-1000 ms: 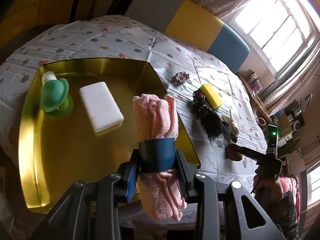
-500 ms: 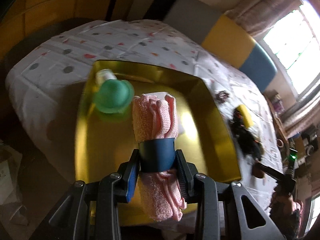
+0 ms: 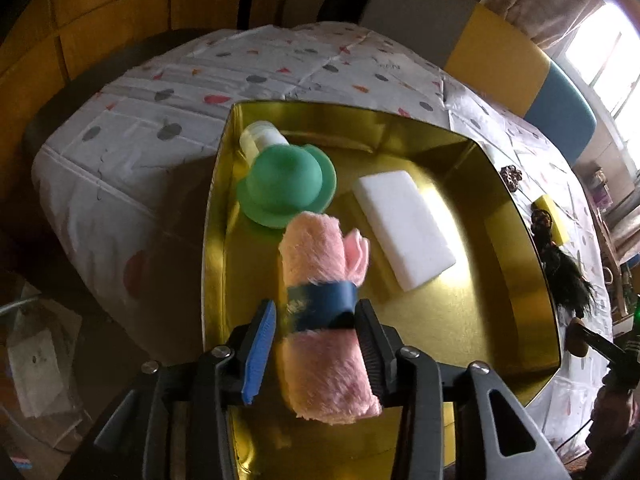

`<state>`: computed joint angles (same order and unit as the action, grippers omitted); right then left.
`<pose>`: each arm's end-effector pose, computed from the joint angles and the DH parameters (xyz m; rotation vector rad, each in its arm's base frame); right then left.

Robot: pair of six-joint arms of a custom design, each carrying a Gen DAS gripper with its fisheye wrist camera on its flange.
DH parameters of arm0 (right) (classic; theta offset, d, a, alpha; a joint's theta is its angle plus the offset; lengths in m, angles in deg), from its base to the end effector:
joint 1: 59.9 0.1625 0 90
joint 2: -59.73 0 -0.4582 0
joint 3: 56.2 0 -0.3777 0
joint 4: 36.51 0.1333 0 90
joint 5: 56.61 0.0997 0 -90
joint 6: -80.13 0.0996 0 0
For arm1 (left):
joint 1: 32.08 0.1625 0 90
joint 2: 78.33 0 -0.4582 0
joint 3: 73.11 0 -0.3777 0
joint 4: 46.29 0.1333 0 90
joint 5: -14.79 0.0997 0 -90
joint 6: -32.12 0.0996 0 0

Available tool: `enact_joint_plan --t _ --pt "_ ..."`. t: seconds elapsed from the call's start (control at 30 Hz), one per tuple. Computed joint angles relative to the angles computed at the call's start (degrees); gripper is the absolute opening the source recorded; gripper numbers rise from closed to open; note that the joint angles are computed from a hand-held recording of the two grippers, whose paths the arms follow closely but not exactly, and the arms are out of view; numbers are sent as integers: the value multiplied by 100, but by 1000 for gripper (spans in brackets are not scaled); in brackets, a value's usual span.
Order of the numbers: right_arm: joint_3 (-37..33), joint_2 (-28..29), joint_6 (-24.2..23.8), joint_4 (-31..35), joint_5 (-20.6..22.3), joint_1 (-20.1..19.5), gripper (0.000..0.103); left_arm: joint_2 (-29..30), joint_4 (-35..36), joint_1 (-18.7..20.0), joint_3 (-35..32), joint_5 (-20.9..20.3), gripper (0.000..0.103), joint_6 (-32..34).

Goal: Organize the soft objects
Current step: 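Carry the pink towel into the gold tray with the left tool while the right tool holds the brown sponge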

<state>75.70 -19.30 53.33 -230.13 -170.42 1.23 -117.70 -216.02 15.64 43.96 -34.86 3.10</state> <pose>-0.1352 -0.4380 0.3308 -0.2689 -2.2739 0.7313 -0.2149 -0.5304 0.0118 0.2756 2.5135 -0.5779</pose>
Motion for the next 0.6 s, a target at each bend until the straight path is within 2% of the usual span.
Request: enact_joint_plan --t 0.17,0.23,0.33,0.6 --pt "0 35 -38 -16 -56 21 38 -9 -226 -270 147 583 42 157" --pt "0 37 -32 -25 -51 18 38 -28 -368 -386 225 684 43 218" --pt "16 5 1 -37 11 -2 35 -51 -471 -587 302 800 43 241" --pt "48 -91 78 39 166 -62 32 -17 -760 -918 377 728 43 429"
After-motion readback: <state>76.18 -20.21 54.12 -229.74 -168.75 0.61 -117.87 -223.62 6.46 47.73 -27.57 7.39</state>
